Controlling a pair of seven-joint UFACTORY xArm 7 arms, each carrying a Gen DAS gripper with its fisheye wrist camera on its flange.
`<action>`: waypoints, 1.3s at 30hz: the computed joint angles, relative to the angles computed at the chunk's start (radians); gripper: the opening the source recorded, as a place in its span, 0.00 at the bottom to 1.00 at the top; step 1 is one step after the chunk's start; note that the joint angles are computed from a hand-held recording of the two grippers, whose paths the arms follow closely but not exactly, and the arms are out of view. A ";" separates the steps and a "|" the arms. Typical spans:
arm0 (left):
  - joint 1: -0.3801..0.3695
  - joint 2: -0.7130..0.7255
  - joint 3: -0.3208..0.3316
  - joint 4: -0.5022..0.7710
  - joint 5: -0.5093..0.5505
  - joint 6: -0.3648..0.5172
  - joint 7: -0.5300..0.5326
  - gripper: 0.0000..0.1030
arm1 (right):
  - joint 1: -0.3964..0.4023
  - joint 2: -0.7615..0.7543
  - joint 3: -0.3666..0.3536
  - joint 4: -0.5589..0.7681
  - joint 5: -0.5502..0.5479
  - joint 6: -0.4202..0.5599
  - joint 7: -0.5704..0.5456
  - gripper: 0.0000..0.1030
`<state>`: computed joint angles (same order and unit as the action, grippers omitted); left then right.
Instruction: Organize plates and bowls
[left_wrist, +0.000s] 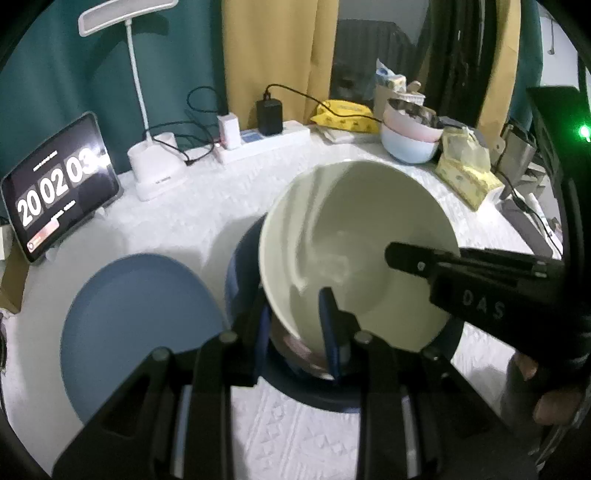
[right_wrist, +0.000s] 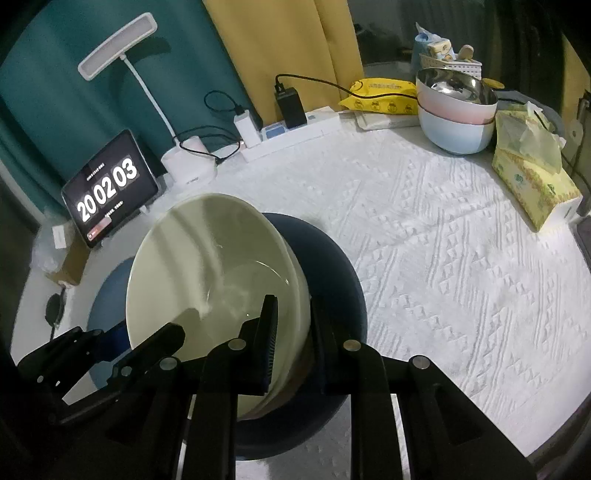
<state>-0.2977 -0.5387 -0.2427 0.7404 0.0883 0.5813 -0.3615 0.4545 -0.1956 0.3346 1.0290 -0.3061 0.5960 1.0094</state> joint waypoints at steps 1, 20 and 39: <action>0.000 0.000 -0.001 -0.001 0.001 0.002 -0.001 0.26 | 0.001 0.004 0.000 0.004 0.000 0.003 -0.004 0.19; 0.005 -0.019 -0.007 -0.026 0.032 0.001 -0.028 0.27 | 0.027 0.029 0.008 0.040 -0.147 0.084 0.011 0.20; 0.023 -0.126 0.036 -0.044 -0.037 -0.014 0.027 0.27 | -0.032 -0.078 0.008 -0.009 -0.086 0.029 -0.030 0.22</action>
<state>-0.2747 -0.6646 -0.2062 0.6969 0.0514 0.5671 -0.3340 0.4229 -0.2738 0.3429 1.0197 -0.3920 0.6248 0.9799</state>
